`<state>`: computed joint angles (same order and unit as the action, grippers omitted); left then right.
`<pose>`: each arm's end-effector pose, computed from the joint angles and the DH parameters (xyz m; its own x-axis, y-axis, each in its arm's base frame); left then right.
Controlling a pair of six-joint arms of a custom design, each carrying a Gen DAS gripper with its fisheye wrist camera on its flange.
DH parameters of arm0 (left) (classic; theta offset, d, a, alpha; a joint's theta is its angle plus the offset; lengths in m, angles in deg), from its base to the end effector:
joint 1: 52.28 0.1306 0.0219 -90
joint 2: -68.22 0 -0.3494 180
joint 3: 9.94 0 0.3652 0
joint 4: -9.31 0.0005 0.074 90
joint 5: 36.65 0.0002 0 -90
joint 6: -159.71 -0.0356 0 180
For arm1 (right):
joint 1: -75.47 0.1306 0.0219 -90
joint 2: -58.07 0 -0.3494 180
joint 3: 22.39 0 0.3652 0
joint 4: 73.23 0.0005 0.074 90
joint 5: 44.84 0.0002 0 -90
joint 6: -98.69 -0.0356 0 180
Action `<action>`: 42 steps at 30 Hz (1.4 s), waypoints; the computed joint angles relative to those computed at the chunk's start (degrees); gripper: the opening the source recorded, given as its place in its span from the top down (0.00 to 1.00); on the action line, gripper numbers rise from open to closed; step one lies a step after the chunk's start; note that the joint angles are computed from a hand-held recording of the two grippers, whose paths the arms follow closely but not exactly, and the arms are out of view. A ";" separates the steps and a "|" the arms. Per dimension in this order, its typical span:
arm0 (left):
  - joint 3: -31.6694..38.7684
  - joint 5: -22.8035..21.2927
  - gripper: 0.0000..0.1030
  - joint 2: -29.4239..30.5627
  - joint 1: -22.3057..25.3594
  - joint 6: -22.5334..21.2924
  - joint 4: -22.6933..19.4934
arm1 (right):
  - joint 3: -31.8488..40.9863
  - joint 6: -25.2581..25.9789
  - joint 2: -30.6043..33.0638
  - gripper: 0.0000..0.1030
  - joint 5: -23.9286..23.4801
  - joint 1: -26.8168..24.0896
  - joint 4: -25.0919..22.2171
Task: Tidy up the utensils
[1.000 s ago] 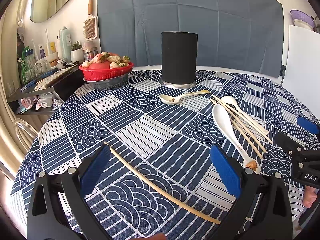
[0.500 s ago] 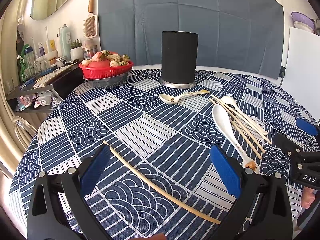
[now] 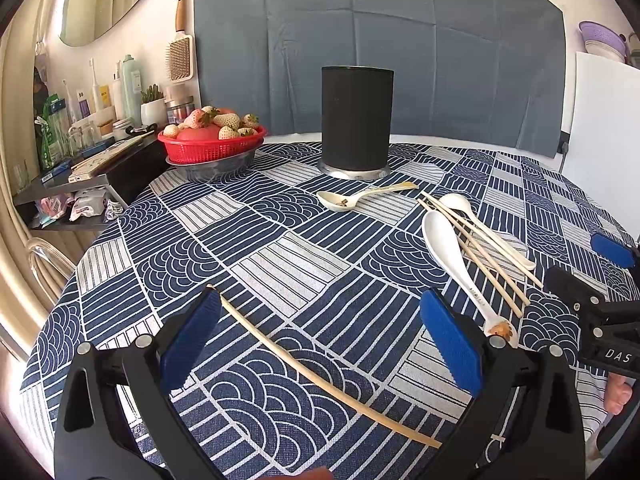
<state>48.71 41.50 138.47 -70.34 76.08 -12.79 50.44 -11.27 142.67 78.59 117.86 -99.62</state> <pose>0.3368 -0.1027 0.3255 -0.5399 0.0618 -0.8395 0.0816 0.9964 0.0209 0.3296 0.2737 0.3397 -0.5118 -0.0814 -0.8553 -0.0723 0.9960 -0.0515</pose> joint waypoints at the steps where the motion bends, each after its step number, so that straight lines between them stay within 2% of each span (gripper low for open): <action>1: 0.13 -0.09 0.05 0.12 -0.06 -0.06 -0.20 | -0.04 0.01 -0.14 0.07 0.14 0.13 -0.02; 6: 0.73 1.92 0.05 0.44 0.61 -0.26 -1.38 | 0.00 -0.21 -0.20 0.07 -0.72 0.11 0.25; 11: 2.15 10.36 0.05 1.29 2.81 -2.27 -3.10 | -0.87 -0.33 -1.57 0.07 -3.11 -0.37 0.75; 14: 3.79 13.68 0.05 2.58 4.03 -2.26 -5.01 | -0.88 -0.54 -2.18 0.07 -5.50 -0.79 -0.11; 18: 6.51 14.50 0.05 4.38 4.75 -4.09 -7.78 | -0.29 -0.57 -3.00 0.07 -8.20 -1.06 -1.32; 20: 7.98 16.90 0.05 5.16 5.42 -4.81 -8.92 | 0.36 -0.88 -3.41 0.07 -11.16 -1.63 -2.16; 23: 12.49 22.44 0.05 8.14 6.21 -7.23 -14.37 | 1.82 -2.73 -3.36 0.07 -15.84 -2.72 -4.11; 25: 14.37 26.14 0.05 9.24 6.56 -9.56 -15.78 | 2.40 -4.56 -3.20 0.07 -17.67 -3.34 -4.84; 29: 19.00 27.47 0.05 12.51 6.27 -14.29 -19.47 | 3.11 -7.68 -2.62 0.07 -27.43 -5.55 -5.51; 32: 21.92 27.26 0.05 15.11 5.93 -16.71 -21.06 | 4.38 -11.52 -1.28 0.07 -31.07 -5.95 -7.59; 34: 25.23 28.78 0.05 17.73 5.89 -20.10 -25.18 | 6.41 -10.45 0.22 0.07 -31.33 -5.76 -10.99; 36: 29.67 32.35 0.05 21.20 5.92 -25.18 -31.91 | 7.98 -7.44 1.44 0.07 -31.97 -5.61 -13.48; 37: 32.51 35.96 0.05 23.54 6.24 -28.43 -36.15 | 8.66 -6.23 2.04 0.07 -32.71 -5.63 -14.54; 39: 39.75 43.54 0.05 29.79 6.88 -35.95 -48.26 | 8.97 -5.54 2.40 0.07 -32.29 -5.42 -15.19; 40: 41.93 44.61 0.05 31.77 6.89 -37.34 -51.27 | 9.60 -4.41 2.87 0.07 -32.18 -5.38 -16.35; 41: 42.60 43.29 0.05 32.35 6.56 -37.46 -51.41 | 10.20 -3.43 3.44 0.07 -32.79 -5.24 -17.30; 42: 41.28 40.81 0.05 31.40 5.81 -36.95 -48.72 | 10.69 -3.06 4.00 0.07 -33.64 -5.19 -18.05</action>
<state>89.99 82.31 169.87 -64.53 39.13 -61.51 61.13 -14.33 146.67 44.95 112.66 -117.67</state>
